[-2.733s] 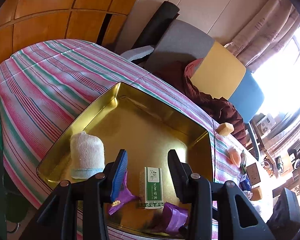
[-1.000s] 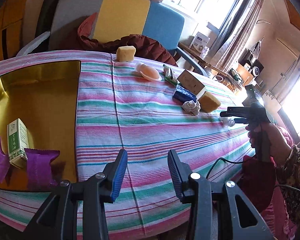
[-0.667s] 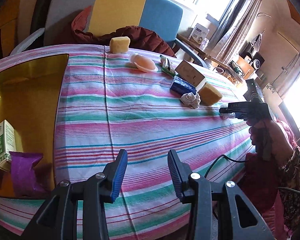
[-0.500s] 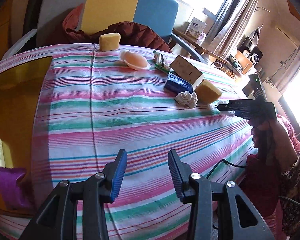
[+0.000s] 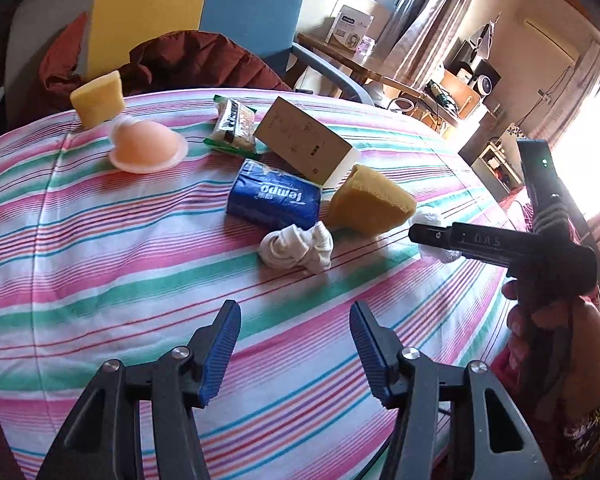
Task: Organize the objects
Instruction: 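Grasp the clear plastic bag bundle with the right gripper, then grasp the white knotted cloth with the left gripper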
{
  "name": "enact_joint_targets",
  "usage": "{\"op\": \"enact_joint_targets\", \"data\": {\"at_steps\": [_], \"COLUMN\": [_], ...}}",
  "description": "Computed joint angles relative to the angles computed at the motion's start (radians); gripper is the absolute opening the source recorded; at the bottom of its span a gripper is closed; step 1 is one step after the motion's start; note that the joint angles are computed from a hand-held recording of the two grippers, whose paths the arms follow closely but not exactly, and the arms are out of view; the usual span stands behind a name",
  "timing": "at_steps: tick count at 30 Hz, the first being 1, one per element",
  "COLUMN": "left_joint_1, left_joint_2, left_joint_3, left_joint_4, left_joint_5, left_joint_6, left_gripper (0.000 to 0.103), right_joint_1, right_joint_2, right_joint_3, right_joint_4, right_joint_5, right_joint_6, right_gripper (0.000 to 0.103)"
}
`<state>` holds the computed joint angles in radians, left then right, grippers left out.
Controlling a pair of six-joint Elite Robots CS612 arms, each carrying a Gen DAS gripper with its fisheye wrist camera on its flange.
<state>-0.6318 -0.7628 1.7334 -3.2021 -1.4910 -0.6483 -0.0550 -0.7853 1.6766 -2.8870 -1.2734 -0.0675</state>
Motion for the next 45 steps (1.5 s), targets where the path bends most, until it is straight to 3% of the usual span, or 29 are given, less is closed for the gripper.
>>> {"op": "enact_joint_targets", "data": {"at_steps": [7, 11, 19, 24, 31, 38, 45], "left_joint_1": [0.003, 0.006, -0.013, -0.018, -0.027, -0.038, -0.041], "left_joint_2": [0.051, 0.071, 0.093, 0.086, 0.077, 0.057, 0.034], "left_joint_3": [-0.112, -0.137, -0.113, -0.085, -0.047, 0.021, 0.081], "left_joint_4": [0.121, 0.124, 0.020, -0.013, -0.059, -0.130, -0.183], "left_joint_5": [0.033, 0.049, 0.133, 0.162, 0.202, 0.237, 0.250], "left_joint_6": [0.052, 0.048, 0.110, 0.107, 0.066, 0.010, -0.051], "left_gripper": [0.057, 0.057, 0.054, 0.048, 0.048, 0.048, 0.047], "right_joint_1": [-0.004, -0.003, -0.005, -0.004, -0.010, 0.000, 0.046], "right_joint_2": [0.015, 0.018, 0.019, 0.019, 0.007, -0.004, -0.010], "right_joint_3": [-0.019, -0.025, -0.027, -0.025, 0.008, 0.029, 0.045], "right_joint_4": [-0.002, 0.005, 0.010, 0.002, -0.129, -0.151, -0.136], "right_joint_5": [0.021, 0.023, 0.033, 0.032, 0.093, 0.217, 0.160], "right_joint_6": [-0.003, -0.004, -0.009, -0.010, -0.018, -0.148, -0.351], "right_gripper": [0.041, 0.041, 0.041, 0.041, 0.041, 0.041, 0.041]}}
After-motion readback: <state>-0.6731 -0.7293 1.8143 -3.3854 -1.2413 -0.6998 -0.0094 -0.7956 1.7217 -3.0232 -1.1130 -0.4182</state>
